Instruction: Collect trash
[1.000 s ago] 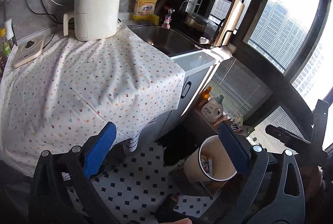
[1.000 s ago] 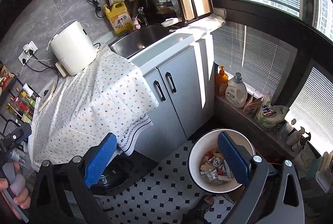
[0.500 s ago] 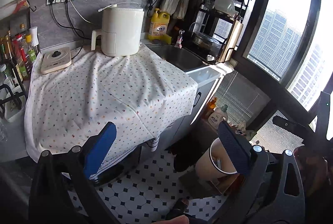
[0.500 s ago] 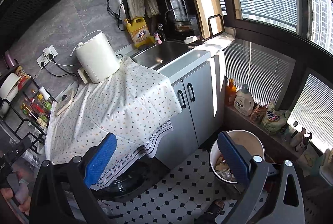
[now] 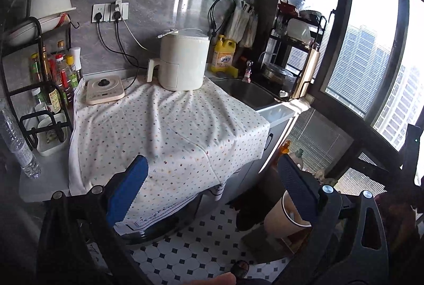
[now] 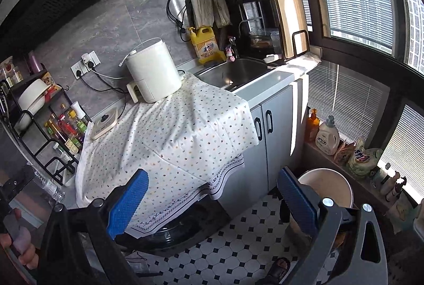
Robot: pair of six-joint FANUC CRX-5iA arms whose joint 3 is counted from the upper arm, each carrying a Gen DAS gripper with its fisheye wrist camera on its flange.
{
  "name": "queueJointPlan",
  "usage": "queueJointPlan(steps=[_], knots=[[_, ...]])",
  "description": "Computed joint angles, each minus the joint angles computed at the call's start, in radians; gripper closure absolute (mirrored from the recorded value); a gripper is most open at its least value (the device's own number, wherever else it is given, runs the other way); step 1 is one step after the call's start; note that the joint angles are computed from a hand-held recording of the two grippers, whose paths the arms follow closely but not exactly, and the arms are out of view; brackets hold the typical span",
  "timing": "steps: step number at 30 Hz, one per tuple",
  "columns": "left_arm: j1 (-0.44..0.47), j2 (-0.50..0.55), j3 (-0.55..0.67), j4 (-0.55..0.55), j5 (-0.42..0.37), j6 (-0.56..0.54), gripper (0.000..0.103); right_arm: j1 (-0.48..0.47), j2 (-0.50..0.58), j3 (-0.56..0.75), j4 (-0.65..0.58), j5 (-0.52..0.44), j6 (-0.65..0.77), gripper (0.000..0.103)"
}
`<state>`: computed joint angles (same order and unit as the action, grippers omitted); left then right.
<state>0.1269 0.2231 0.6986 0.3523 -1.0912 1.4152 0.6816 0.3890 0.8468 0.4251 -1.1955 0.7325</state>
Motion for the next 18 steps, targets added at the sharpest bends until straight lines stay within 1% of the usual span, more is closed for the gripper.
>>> queueJointPlan(steps=[7, 11, 12, 14, 18], knots=[[0.01, -0.009, -0.014, 0.02, 0.013, -0.004, 0.006, 0.016, 0.011, 0.011, 0.029, -0.001, -0.008, 0.008], [0.01, -0.008, -0.014, 0.022, 0.013, 0.0, 0.006, 0.018, 0.004, -0.006, 0.036, 0.007, -0.013, 0.008], [0.01, -0.005, -0.007, 0.016, 0.007, 0.008, 0.006, 0.018, 0.007, -0.002, 0.039, 0.002, -0.011, 0.008], [0.015, -0.004, -0.005, 0.028, 0.0, 0.013, 0.006, 0.016, 0.031, 0.045, 0.025, -0.031, 0.002, 0.008], [0.018, -0.014, -0.013, 0.016, 0.008, 0.003, 0.006, 0.02, 0.033, 0.038, 0.045, -0.019, 0.006, 0.008]])
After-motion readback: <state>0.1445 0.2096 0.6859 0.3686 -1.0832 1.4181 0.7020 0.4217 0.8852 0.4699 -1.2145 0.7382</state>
